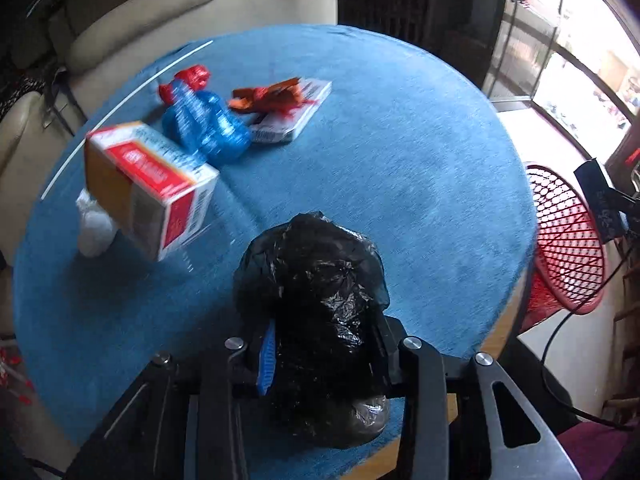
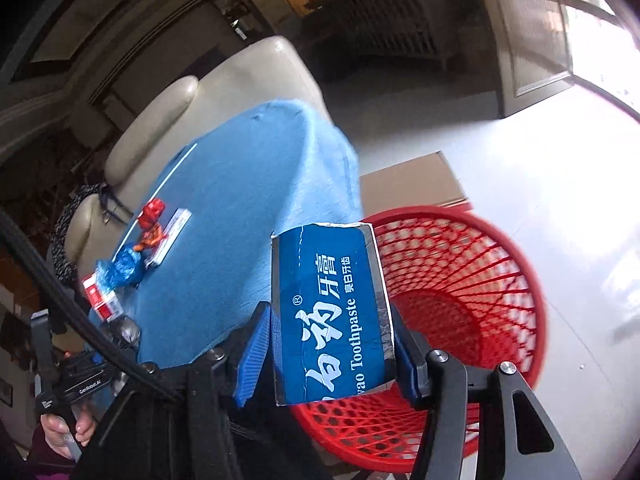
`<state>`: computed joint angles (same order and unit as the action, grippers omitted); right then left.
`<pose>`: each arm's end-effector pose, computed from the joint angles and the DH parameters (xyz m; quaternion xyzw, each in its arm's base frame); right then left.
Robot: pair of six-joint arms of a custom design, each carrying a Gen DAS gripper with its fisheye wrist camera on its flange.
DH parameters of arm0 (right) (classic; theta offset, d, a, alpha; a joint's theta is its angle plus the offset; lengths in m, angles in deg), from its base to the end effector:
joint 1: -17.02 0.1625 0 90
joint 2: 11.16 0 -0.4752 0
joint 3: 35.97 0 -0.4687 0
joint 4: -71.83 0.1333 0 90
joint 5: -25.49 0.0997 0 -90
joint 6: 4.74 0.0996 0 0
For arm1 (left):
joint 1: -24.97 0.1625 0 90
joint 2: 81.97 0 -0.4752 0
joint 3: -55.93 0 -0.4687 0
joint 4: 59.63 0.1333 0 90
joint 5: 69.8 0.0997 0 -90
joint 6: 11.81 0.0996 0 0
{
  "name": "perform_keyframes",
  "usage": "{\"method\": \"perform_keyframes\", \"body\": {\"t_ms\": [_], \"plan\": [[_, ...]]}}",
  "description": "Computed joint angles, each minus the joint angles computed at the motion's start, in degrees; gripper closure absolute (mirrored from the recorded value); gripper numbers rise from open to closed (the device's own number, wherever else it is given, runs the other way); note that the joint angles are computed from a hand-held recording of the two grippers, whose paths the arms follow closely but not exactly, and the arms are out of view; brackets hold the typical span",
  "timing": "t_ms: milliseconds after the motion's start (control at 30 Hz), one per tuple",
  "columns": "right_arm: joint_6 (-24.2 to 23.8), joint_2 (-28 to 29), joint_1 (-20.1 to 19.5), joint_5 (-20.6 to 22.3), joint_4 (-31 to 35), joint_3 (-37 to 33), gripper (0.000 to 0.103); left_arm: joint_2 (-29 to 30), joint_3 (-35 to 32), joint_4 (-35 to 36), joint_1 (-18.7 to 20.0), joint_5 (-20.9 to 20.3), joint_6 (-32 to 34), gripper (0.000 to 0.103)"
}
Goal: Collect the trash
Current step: 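Carry both items to the red basket and open both grippers to drop them, then grasp the blue plastic bag with the right gripper while the left grasps the medicine box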
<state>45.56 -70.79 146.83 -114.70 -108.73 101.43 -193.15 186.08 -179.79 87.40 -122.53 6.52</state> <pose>0.3323 -0.3100 0.0743 -0.1293 -0.8919 0.3696 0.2264 -0.0064 -0.4307 0.3948 0.3390 0.8806 -0.1177 0.3095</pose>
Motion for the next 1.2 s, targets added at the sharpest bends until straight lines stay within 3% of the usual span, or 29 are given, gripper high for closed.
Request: {"method": "perform_keyframes", "body": {"t_ms": [67, 167, 300, 400, 500, 533, 633, 767, 967, 1200], "plan": [[1.56, -1.52, 0.10, -1.42, 0.88, 1.02, 0.045, -0.02, -0.39, 1.41, -1.61, -1.87, -0.29, 0.065], [4.23, -3.89, 0.22, -3.14, 2.52, 2.47, 0.045, 1.20, -1.39, 3.22, -4.63, -7.80, 0.01, 0.065], [7.88, -6.47, 0.93, -4.82, 5.49, 4.20, 0.044, 3.69, -1.08, 2.62, -11.25, -15.18, 0.30, 0.064], [10.40, -8.20, 0.79, -3.49, 6.15, 5.83, 0.043, 6.35, -0.26, 1.60, -14.53, -19.19, 0.71, 0.061], [11.87, -9.16, 0.21, -1.37, 3.39, 7.72, 0.043, 9.43, 0.71, 1.86, -16.60, -21.22, 0.20, 0.049], [12.07, -9.30, 0.02, -0.38, 1.78, 8.40, 0.041, 10.29, 0.82, 1.95, -16.83, -21.50, -0.15, 0.040], [13.24, -9.27, 0.07, -0.07, 0.80, 9.05, 0.038, 10.80, 1.51, 1.15, -17.22, -19.95, -0.35, 0.038], [12.38, -9.33, 0.50, -1.84, 2.30, 8.24, 0.038, 9.82, -0.07, 2.14, -14.52, -19.48, 0.52, 0.038], [2.30, -4.46, -0.76, -0.14, -4.41, 3.37, 0.038, 3.49, -2.33, 2.55, -9.04, -14.56, 2.54, 0.037], [-11.28, 4.19, -2.95, 9.09, -5.29, -8.39, 0.038, -0.52, -8.03, -3.37, -0.29, -6.19, 3.87, 0.033]]}}
